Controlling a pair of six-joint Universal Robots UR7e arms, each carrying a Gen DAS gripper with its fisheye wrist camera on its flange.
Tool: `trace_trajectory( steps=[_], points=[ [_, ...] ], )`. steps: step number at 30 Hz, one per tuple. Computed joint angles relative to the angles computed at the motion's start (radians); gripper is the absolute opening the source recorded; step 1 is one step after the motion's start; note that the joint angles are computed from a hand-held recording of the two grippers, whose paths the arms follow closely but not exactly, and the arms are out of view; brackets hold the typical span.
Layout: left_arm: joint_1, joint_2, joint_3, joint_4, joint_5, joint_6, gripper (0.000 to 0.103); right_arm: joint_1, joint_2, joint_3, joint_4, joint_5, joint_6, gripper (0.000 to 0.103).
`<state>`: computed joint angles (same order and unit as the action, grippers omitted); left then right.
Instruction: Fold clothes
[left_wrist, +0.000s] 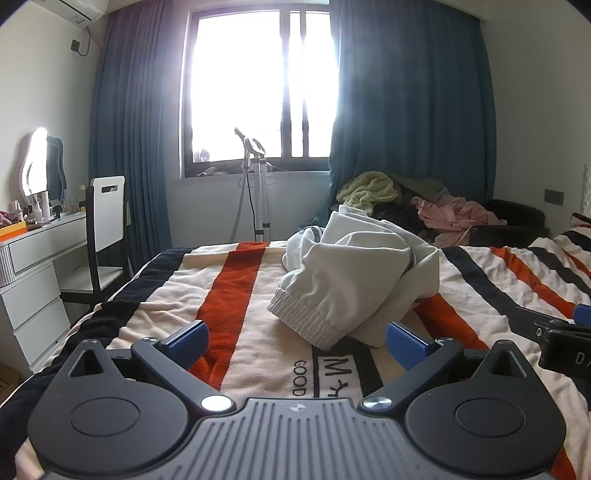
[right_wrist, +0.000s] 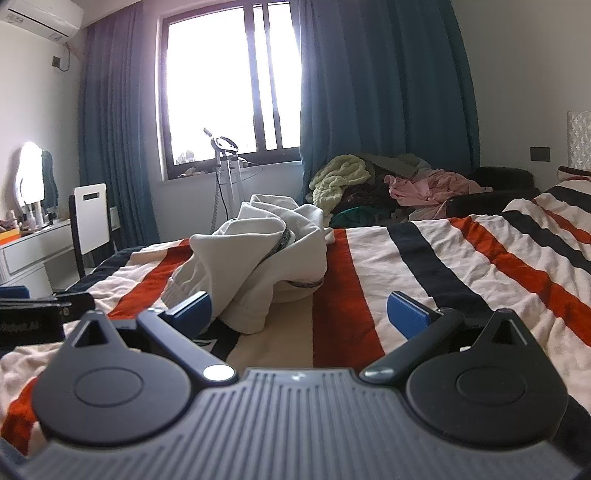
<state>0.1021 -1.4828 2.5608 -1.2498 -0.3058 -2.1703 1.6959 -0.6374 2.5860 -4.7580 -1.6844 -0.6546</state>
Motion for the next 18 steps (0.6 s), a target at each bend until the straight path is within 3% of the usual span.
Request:
trace_trajectory(
  steps=[5, 10, 12, 17, 18],
  points=[
    [-0.002, 0.004, -0.005, 0.013, -0.006, -0.012, 0.103, 0.006, 0.008, -0.004, -0.016, -0.018, -0.006, 0.103],
    [-0.009, -0.003, -0.045, 0.118, 0.011, -0.083, 0.103, 0.015, 0.002, -0.003, -0.019, -0.043, -0.009, 0.103],
    [0.008, -0.011, -0.085, 0.207, 0.042, -0.135, 0.103, 0.007, 0.017, -0.004, -0.059, -0.022, -0.006, 0.103],
    [0.093, 0.013, -0.232, 0.563, 0.136, -0.39, 0.103, 0.057, 0.03, -0.072, -0.019, -0.141, -0.023, 0.103],
    [0.119, 0.016, -0.253, 0.606, 0.153, -0.417, 0.103, 0.051, 0.019, -0.079, 0.03, -0.135, -0.006, 0.103]
  ],
)
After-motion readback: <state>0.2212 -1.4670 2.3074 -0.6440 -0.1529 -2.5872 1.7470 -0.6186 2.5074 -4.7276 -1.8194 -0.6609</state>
